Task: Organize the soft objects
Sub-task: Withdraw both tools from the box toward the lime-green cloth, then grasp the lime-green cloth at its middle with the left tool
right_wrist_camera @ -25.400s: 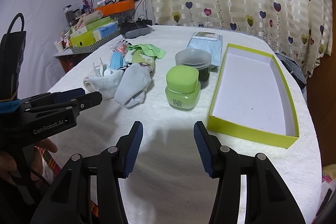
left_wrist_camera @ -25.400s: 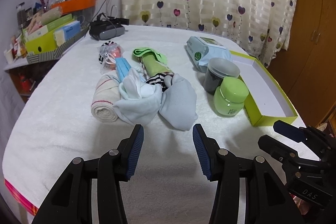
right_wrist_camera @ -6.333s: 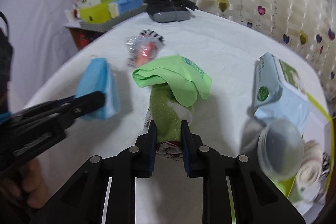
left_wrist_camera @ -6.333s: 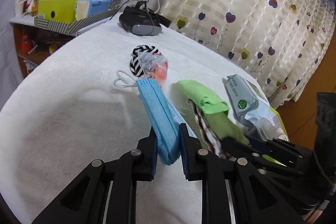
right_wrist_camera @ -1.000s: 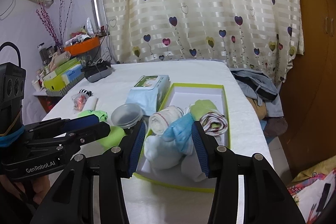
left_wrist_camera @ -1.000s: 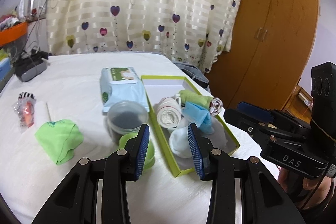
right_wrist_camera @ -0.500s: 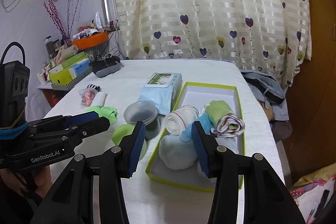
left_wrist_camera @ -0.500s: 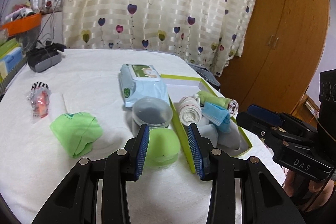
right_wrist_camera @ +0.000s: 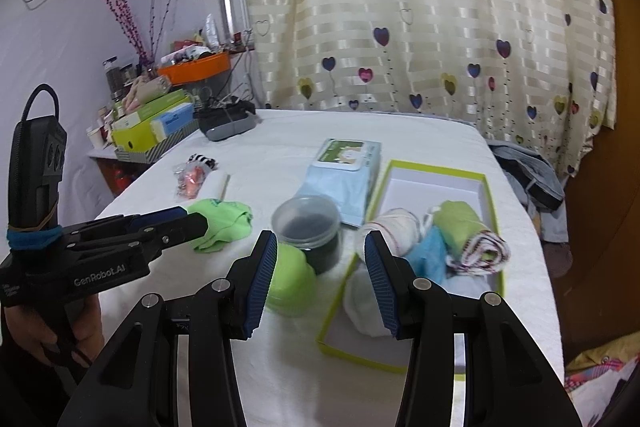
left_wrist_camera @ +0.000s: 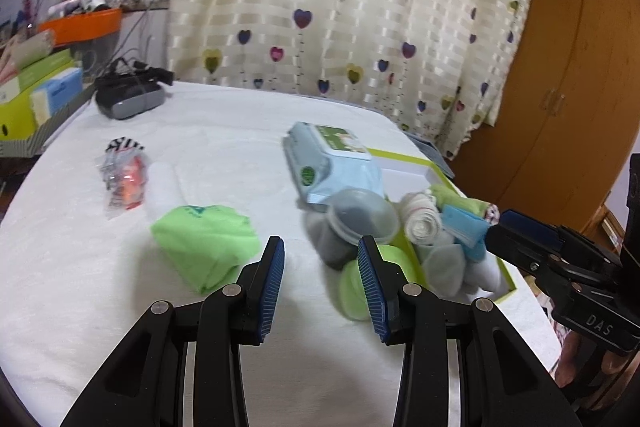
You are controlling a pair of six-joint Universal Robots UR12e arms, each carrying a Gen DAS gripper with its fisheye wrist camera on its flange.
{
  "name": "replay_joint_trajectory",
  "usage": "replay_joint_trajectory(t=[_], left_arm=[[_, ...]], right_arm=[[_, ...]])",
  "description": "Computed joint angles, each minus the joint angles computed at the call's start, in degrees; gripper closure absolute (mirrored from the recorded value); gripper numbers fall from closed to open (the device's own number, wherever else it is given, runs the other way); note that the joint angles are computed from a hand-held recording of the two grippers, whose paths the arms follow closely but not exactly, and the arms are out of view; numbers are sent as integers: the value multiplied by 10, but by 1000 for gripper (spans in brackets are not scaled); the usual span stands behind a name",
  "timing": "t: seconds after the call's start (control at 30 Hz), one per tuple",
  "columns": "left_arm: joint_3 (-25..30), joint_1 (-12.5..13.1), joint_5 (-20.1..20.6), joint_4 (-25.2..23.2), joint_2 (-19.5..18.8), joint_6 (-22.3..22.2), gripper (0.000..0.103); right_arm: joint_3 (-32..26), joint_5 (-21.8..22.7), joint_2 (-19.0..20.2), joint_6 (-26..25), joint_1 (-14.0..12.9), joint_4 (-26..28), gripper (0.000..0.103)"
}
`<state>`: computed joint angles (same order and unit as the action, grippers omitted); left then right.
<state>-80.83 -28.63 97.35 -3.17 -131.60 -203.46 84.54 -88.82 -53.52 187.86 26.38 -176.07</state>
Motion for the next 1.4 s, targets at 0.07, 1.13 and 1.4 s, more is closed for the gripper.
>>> replay_joint_trajectory(t=[0.07,1.13,1.4], left_arm=[[-3,3,5,-1,1,-6,65],[81,25,75,-185,-57,-56,47],[66,27,99,-183,-48,-71,100]], right_arm=[[-7,5,4,-5,1,4,56],[-82,55,49,-29,1,45,56],[-83,58,51,-25,1,45,56]])
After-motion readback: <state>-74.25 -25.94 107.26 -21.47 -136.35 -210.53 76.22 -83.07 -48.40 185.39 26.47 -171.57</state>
